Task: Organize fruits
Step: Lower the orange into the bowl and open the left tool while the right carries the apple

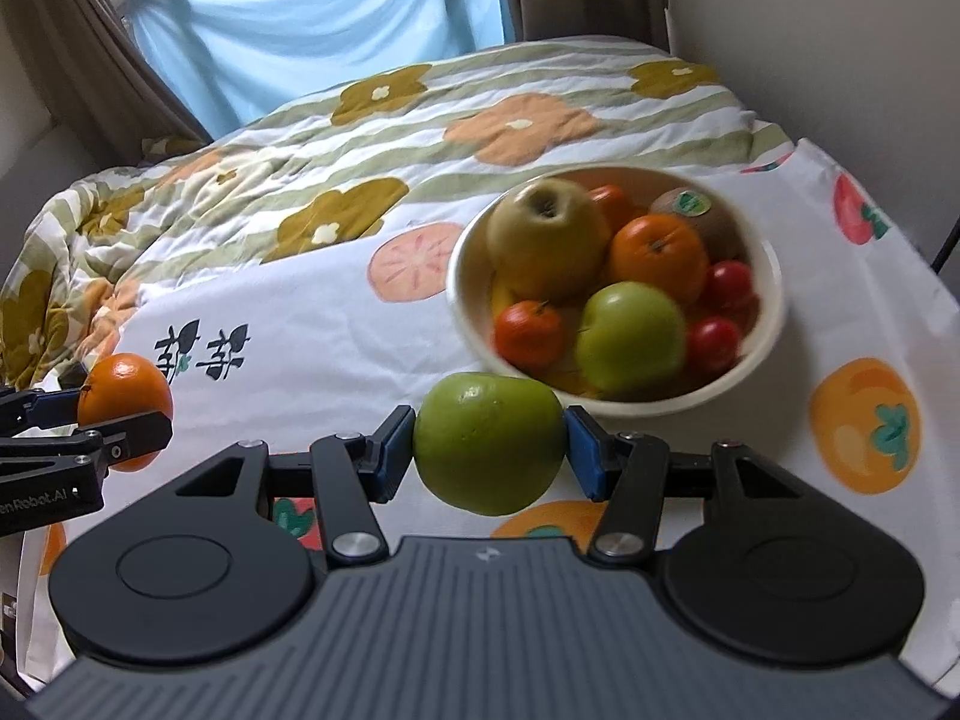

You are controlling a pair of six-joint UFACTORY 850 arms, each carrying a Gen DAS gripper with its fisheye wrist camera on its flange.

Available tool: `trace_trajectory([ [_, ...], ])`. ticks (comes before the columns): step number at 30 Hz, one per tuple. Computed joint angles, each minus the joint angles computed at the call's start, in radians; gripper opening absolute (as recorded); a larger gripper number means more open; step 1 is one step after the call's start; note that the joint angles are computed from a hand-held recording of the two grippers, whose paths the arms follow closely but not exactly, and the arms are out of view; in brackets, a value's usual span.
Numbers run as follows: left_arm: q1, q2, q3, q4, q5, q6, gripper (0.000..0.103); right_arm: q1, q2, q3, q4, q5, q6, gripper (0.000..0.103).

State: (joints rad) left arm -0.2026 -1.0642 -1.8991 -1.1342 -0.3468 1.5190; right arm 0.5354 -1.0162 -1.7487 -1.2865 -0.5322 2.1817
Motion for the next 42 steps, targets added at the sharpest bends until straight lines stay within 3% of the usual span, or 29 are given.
trace_trajectory([
  [11,-0.081,0.060,0.074,-0.108,0.054,0.035,0.065,-0.047,0.157,0.246,-0.229,0.014,0.209,0.069],
  [20,-0.162,0.028,0.019,-0.086,0.099,-0.043,0.065,-0.114,0.237,0.377,-0.407,0.038,0.315,0.069],
  [27,-0.215,-0.039,-0.085,0.059,0.128,-0.231,0.065,-0.166,0.259,0.433,-0.541,0.076,0.376,0.069],
  [37,-0.265,-0.161,-0.260,0.448,0.128,-0.670,0.065,-0.223,0.257,0.461,-0.719,0.131,0.469,0.069],
  [42,-0.272,-0.203,-0.317,0.545,0.122,-0.791,0.066,-0.236,0.244,0.456,-0.791,0.146,0.508,0.069],
])
